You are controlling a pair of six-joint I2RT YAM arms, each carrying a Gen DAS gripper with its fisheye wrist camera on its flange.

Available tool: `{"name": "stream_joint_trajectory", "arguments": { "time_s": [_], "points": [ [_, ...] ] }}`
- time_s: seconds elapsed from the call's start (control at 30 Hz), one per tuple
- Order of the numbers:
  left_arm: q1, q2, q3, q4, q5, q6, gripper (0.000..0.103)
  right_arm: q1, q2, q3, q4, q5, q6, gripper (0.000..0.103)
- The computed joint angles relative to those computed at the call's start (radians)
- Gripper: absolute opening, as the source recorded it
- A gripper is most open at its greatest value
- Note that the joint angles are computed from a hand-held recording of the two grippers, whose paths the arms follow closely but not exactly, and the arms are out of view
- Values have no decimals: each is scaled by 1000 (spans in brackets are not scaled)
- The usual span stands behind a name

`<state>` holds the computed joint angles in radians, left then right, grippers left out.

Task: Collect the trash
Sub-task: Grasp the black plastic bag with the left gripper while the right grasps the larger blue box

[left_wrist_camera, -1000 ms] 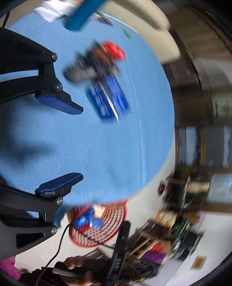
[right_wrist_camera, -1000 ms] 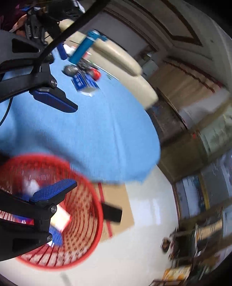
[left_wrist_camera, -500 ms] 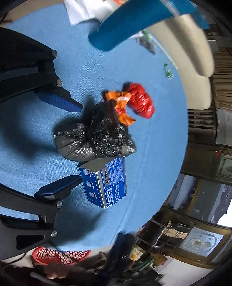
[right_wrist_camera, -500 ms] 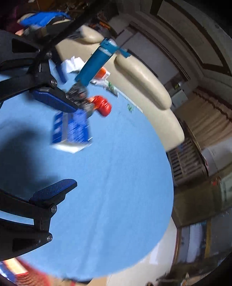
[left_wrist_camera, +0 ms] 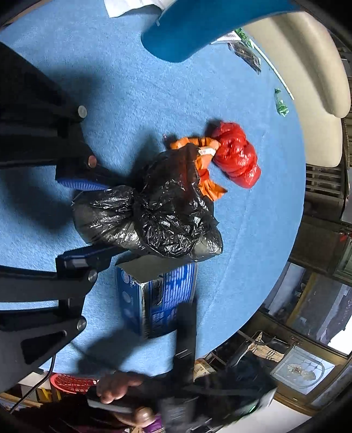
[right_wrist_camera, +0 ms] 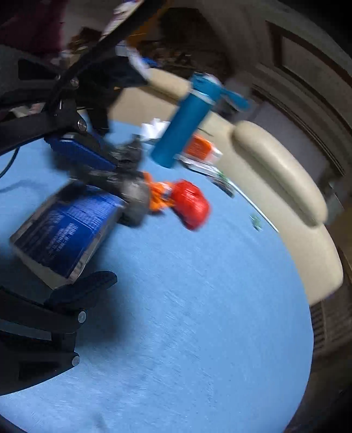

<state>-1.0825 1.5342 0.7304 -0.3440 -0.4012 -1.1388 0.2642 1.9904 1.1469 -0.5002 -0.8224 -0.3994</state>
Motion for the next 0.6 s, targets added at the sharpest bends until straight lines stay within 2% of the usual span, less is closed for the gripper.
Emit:
{"name": "stream_joint_trajectory", "arguments": {
  "time_s": [0.1,0.17,0.2,0.3,0.33,0.37,0.4,0.47,0.6],
  "points": [
    [-28,-35,-16,-32,-15,-8,31,27,-141,-138,-2,90,-107,80],
    [-49,-62,-30,-59,-28,-19,31,81,-253,-252,45,186,-145,81],
    [-66,-77,-31,-85,-36,-36,30,106,-284,-291,78,223,-144,81],
    [-132,-120,-27,-143,-65,-104,30,197,-368,-421,240,435,-60,81],
    [-157,-131,-23,-164,-77,-125,30,205,-367,-436,262,458,-39,79],
    [-166,-135,-17,-179,-82,-132,30,212,-367,-463,301,468,-16,72],
    [-197,-137,-5,-208,-93,-155,30,222,-379,-499,353,491,4,59],
    [-238,-126,10,-228,-105,-183,30,222,-422,-556,411,505,50,59],
    [-289,-106,68,-291,-136,-215,30,159,-598,-679,432,442,118,59]
  ]
}}
